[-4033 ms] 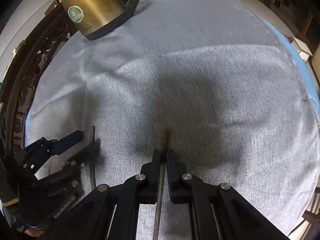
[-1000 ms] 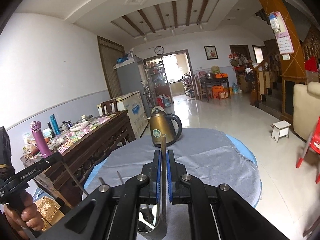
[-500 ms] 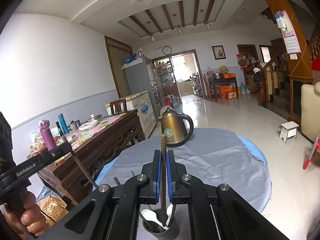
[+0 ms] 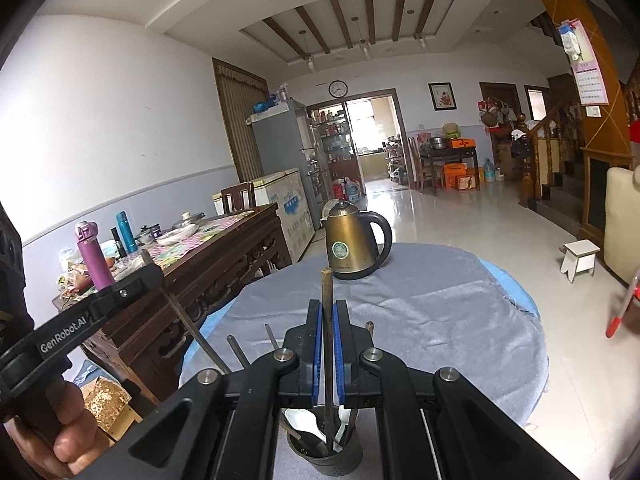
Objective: Organize utensils
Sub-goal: 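Lower the chopsticks into the black holder and open both tools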
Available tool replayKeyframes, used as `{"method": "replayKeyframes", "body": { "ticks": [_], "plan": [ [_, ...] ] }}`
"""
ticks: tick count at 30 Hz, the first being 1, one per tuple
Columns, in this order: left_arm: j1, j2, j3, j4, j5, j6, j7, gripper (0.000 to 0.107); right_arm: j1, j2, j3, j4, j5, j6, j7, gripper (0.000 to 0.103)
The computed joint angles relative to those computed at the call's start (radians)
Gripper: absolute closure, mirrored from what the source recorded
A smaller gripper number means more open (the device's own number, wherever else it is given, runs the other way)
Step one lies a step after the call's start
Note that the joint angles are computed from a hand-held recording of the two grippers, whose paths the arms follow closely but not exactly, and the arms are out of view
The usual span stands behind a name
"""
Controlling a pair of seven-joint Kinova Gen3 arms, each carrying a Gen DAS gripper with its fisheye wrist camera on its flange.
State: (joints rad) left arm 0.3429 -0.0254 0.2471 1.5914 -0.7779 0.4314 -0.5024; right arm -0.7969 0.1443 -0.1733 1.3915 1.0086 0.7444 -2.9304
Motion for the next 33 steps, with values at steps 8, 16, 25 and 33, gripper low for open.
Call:
{"method": "replayKeyframes", "body": {
  "ticks": [8, 16, 25, 33],
  "plan": [
    [0.047, 0.047, -0.013, -0.040, 0.032, 0.082, -0.064, 0.102, 0.003, 0.011, 0.006, -0.002, -0.049, -0.007, 0.033, 0.097],
    [0.093, 0.066, -0.045, -0.066, 0.069, 0.144, -0.105, 0.102, 0.004, 0.014, 0.013, -0.001, -0.077, -0.004, 0.034, 0.097],
    [0.105, 0.066, -0.052, -0.068, 0.068, 0.153, -0.101, 0.102, 0.007, 0.023, 0.019, -0.011, -0.118, -0.011, 0.067, 0.097],
    [0.104, 0.068, -0.052, -0.079, 0.108, 0.169, -0.140, 0.102, 0.011, 0.025, 0.025, -0.016, -0.148, -0.015, 0.091, 0.097]
  ]
}}
